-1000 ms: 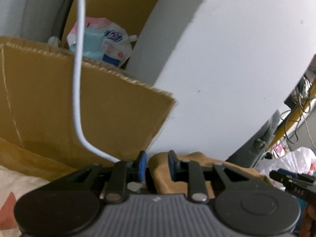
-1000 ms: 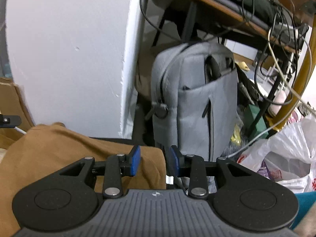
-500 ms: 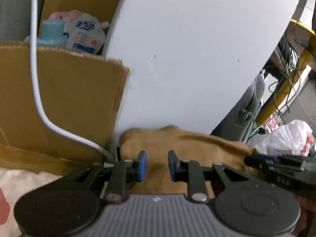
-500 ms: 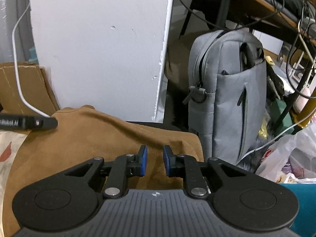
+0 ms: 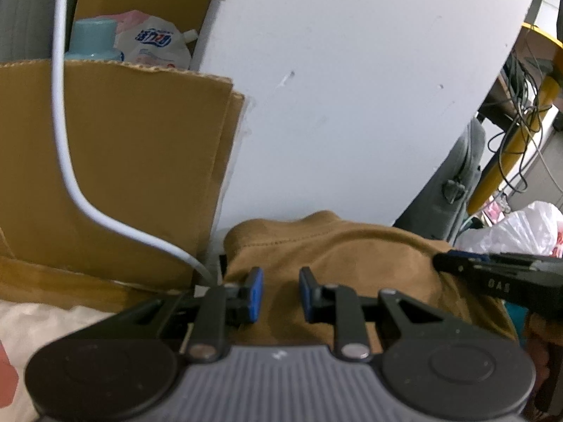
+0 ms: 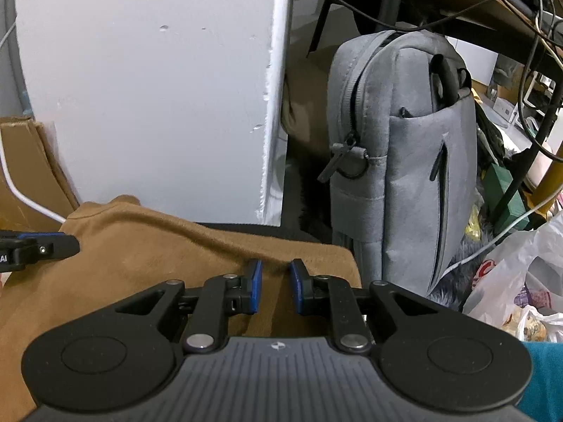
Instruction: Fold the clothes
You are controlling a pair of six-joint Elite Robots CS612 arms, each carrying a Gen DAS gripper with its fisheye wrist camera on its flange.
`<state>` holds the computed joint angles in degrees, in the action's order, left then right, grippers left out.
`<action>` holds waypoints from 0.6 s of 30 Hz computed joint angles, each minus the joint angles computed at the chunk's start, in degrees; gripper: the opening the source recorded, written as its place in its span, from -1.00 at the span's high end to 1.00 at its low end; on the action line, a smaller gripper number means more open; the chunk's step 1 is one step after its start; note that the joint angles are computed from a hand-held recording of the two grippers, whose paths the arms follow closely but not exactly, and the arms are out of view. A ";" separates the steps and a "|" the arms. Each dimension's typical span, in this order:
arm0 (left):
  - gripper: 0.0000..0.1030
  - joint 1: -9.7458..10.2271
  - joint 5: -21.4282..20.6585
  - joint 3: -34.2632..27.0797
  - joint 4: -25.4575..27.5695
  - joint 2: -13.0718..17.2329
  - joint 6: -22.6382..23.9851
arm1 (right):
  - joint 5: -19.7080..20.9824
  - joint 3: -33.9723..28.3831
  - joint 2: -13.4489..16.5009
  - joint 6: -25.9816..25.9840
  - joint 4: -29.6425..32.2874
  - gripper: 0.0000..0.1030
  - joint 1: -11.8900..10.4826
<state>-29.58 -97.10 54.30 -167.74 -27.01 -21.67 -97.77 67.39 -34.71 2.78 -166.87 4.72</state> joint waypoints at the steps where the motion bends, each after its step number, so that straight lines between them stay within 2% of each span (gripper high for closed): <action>1: 0.55 0.04 0.13 0.22 -0.15 -0.18 -0.07 | -0.09 -0.05 -0.07 0.16 -0.05 0.62 -0.04; 2: 0.55 0.08 0.14 0.35 -0.34 -0.30 -0.17 | -0.67 0.07 -0.27 0.29 -0.66 0.61 0.04; 4: 0.54 -0.21 1.02 -3.75 0.31 2.47 -0.80 | -1.85 0.35 -0.71 0.51 -2.05 0.59 0.20; 5: 0.54 -0.27 1.50 -4.27 0.37 2.76 -0.90 | -2.24 0.82 -1.15 0.85 -3.25 0.58 0.23; 8: 0.54 -0.26 1.07 -2.84 0.11 1.56 -0.20 | -1.07 2.41 -2.44 2.31 -4.36 0.58 0.00; 14: 0.50 -0.61 -0.61 0.98 -1.01 -1.69 2.98 | 1.17 6.41 -4.95 -1.81 -4.79 0.58 -0.11; 18: 0.47 -0.95 -1.61 3.30 -1.05 -3.35 6.50 | 2.36 8.10 -5.92 -2.77 -5.32 0.58 -0.21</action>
<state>-30.53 -98.71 57.61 -168.79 -30.36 -15.17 -95.42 75.48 -40.63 0.01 -172.20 4.50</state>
